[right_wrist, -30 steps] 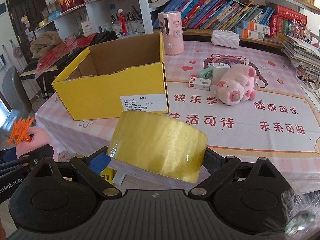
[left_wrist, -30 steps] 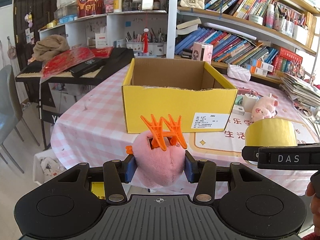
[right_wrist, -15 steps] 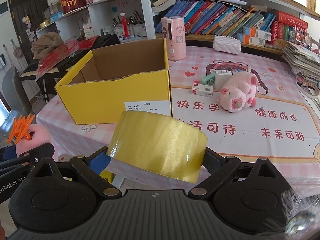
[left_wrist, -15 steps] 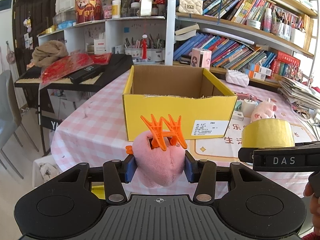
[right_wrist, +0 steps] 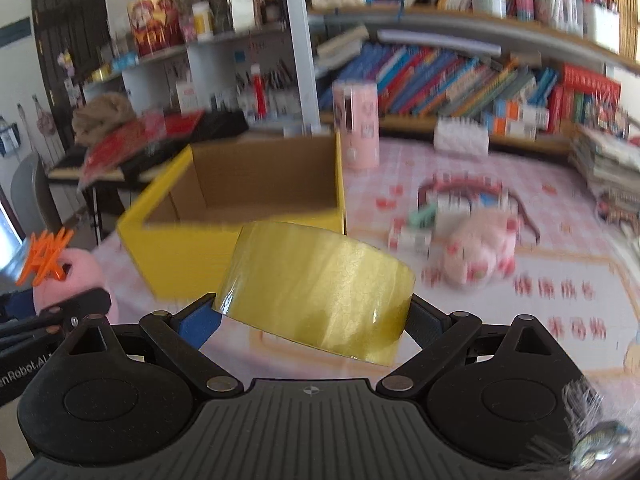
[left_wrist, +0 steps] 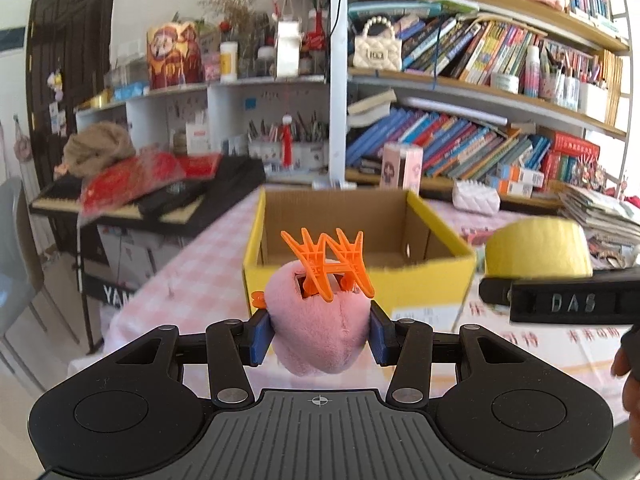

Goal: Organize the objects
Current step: 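Lift the plush pig with the left tool while the right tool carries the tape roll toward the yellow box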

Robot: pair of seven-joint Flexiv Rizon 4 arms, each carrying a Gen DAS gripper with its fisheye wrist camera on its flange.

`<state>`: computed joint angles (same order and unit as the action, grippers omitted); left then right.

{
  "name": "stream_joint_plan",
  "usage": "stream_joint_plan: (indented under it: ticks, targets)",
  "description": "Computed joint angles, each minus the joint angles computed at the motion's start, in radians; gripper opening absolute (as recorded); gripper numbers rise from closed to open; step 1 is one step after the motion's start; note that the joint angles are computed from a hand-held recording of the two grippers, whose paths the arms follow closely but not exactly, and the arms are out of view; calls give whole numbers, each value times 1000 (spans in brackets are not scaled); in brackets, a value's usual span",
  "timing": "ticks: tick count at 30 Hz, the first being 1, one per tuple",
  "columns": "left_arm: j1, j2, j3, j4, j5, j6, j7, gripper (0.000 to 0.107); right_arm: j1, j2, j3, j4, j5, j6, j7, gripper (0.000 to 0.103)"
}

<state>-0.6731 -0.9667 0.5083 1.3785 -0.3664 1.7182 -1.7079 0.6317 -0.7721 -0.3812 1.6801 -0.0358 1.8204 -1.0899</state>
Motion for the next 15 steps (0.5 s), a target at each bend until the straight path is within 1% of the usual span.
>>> stream_joint_plan:
  ticks: [3, 6, 11, 13, 15]
  targets:
    - [6, -37, 30, -70, -12, -15, -9, 46, -14, -38, -16, -75, 7, 34, -3, 96]
    - [14, -81, 68, -154, -15, -54, -35, 46, -49, -77, -5, -175, 7, 28, -2, 96]
    - [38, -171, 143, -326, 1, -158, -118, 46, -151, -156, 67, -379, -49, -35, 26, 96]
    - [52, -207, 170, -397, 10, -205, -152, 46, -204, -195, 123, -467, -91, -68, 37, 96]
    - [71, -249, 198, -484, 18, -274, -188, 46, -253, -240, 183, -555, -138, -101, 42, 96]
